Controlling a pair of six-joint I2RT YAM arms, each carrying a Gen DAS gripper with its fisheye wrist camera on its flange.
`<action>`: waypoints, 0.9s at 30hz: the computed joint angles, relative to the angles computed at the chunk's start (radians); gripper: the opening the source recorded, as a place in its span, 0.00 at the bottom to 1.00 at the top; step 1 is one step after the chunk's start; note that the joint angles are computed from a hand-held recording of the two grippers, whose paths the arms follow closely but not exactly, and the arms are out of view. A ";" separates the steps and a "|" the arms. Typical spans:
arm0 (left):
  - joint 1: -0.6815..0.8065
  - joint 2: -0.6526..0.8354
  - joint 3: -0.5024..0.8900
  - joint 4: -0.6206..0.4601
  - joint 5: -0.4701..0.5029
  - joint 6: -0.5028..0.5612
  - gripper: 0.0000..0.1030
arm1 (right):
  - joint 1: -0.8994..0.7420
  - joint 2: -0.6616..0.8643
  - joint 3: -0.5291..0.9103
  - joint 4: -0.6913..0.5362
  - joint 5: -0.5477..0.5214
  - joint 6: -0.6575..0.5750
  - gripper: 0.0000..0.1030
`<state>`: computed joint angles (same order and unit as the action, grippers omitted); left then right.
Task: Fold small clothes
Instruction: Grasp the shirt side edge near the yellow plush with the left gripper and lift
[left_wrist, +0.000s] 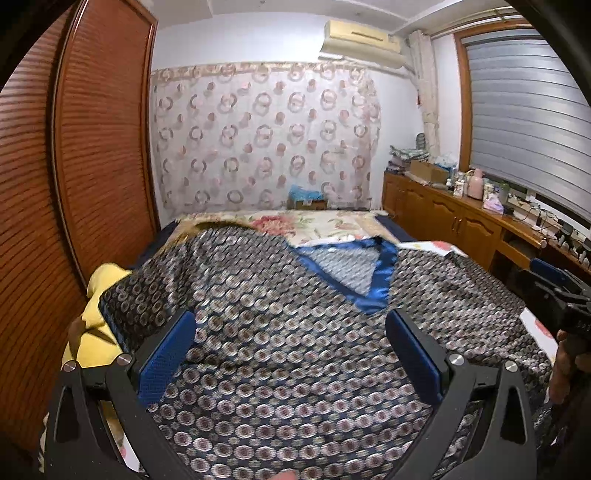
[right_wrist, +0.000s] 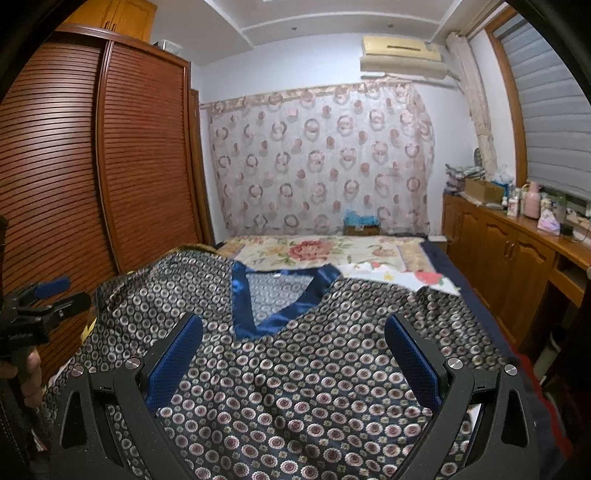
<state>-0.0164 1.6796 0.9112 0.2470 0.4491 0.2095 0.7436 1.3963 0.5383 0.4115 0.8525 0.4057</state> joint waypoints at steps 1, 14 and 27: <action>0.008 0.014 0.011 -0.007 0.003 0.004 1.00 | -0.010 0.004 0.002 0.001 -0.015 -0.006 0.96; 0.180 0.228 0.259 -0.172 0.078 0.095 0.98 | -0.097 0.099 0.131 -0.055 -0.198 -0.119 0.96; 0.279 0.556 0.696 -0.499 0.186 0.140 0.73 | -0.193 0.201 0.264 -0.146 -0.353 -0.170 0.96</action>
